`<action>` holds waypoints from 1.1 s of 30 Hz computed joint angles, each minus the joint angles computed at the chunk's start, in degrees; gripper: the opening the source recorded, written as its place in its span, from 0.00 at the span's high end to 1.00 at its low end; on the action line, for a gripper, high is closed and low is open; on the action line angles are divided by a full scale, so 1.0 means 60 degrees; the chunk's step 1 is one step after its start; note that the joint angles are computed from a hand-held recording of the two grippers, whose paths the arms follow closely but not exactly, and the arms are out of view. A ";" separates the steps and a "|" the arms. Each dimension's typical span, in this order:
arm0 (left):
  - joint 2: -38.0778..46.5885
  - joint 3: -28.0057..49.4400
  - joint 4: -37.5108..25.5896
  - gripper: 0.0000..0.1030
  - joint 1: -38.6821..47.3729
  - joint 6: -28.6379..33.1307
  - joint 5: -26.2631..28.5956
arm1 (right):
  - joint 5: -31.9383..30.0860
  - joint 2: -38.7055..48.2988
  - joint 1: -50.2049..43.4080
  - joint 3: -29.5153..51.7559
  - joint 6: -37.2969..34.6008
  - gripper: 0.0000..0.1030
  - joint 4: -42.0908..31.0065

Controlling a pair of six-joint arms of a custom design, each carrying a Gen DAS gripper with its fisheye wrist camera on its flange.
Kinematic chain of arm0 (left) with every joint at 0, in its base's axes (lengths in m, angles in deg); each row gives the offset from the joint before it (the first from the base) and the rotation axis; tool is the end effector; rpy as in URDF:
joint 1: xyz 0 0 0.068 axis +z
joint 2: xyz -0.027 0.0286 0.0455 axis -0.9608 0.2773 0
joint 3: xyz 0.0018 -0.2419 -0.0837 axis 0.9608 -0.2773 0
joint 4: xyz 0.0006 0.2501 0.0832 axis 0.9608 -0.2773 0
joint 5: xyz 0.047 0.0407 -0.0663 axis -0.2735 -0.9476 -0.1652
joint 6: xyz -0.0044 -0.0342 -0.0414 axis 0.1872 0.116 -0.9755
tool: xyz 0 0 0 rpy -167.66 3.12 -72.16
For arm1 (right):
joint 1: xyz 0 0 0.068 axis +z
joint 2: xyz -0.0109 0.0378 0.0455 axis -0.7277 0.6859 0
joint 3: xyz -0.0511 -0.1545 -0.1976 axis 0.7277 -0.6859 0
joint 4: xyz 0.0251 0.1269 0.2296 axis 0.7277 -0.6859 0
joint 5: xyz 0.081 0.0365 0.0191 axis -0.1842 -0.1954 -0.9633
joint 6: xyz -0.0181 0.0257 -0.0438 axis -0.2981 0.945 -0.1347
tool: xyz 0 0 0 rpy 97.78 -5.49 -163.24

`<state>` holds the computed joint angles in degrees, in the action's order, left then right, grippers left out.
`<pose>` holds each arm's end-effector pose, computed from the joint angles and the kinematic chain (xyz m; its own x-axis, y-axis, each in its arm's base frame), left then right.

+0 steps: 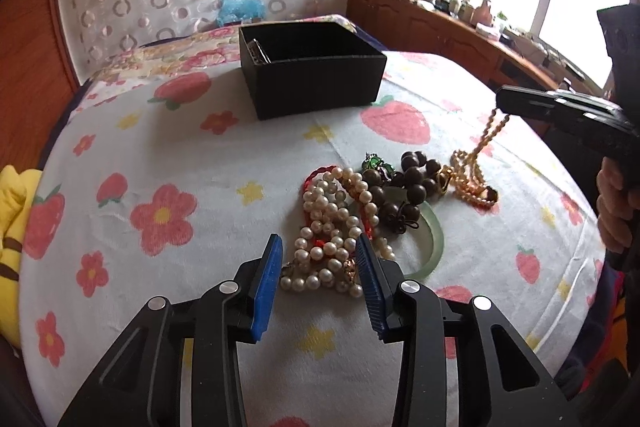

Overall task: Organize jewelry
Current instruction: 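Grasp the white pearl necklace with the left tool while the right tool holds the gold necklace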

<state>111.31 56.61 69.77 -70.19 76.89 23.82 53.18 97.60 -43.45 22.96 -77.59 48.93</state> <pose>0.2771 -0.0011 0.1172 -0.5551 0.5370 -0.6352 0.7371 0.6714 -0.0765 0.1757 0.0141 0.1688 -0.6679 0.0383 -0.7433 -0.0930 0.9866 0.1344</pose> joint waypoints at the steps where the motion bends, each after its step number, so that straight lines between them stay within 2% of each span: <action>1: 0.0014 -0.0008 0.0015 0.66 -0.0029 0.0043 -0.0017 | 0.0019 -0.0037 0.0012 -0.0013 0.0014 0.95 0.0003; 2: 0.0070 0.0045 -0.0035 0.68 -0.0040 0.0110 0.0015 | 0.0050 -0.0103 0.0030 -0.0016 0.0021 0.95 -0.0020; 4: 0.0258 0.0219 -0.0192 0.85 -0.0050 0.0134 0.0039 | 0.0061 -0.0283 0.0021 0.0006 -0.0003 0.95 -0.0141; 6: 0.0393 0.0322 -0.0295 0.90 0.0021 0.0174 0.0174 | 0.0076 -0.0452 0.0038 0.0039 -0.0023 0.95 -0.0275; 9: 0.0392 0.0314 -0.0325 0.92 0.0168 0.0193 0.0370 | 0.0113 -0.0620 0.0067 0.0086 -0.0040 0.95 -0.0445; 10: 0.0374 0.0317 -0.0306 1.00 0.0212 0.0186 0.0396 | 0.0118 -0.0634 0.0069 0.0090 -0.0050 0.95 -0.0466; 20: -0.0257 0.0659 -0.0893 1.00 0.0731 0.0359 0.0917 | 0.0091 -0.0716 0.0054 0.0150 -0.0060 0.95 -0.0595; 24: 0.0288 0.1040 -0.1169 1.00 0.0466 0.0421 0.0489 | 0.0134 -0.0744 0.0137 0.0176 -0.0012 0.95 -0.0685; 30: 0.1044 0.1245 -0.0585 0.98 -0.0099 0.0248 -0.0450 | 0.0183 -0.0722 0.0217 0.0227 0.0024 0.95 -0.0752; 32: 0.1168 0.1422 -0.0732 0.91 -0.0174 0.0365 -0.0472 | 0.0184 -0.0748 0.0212 0.0228 0.0026 0.95 -0.0774; 33: 0.1217 0.1477 -0.0742 0.82 -0.0232 0.0371 -0.0568 | 0.0201 -0.0763 0.0219 0.0226 0.0034 0.95 -0.0788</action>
<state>118.62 65.47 65.32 -71.58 79.11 20.41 54.38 93.02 -42.14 24.32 -77.38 44.20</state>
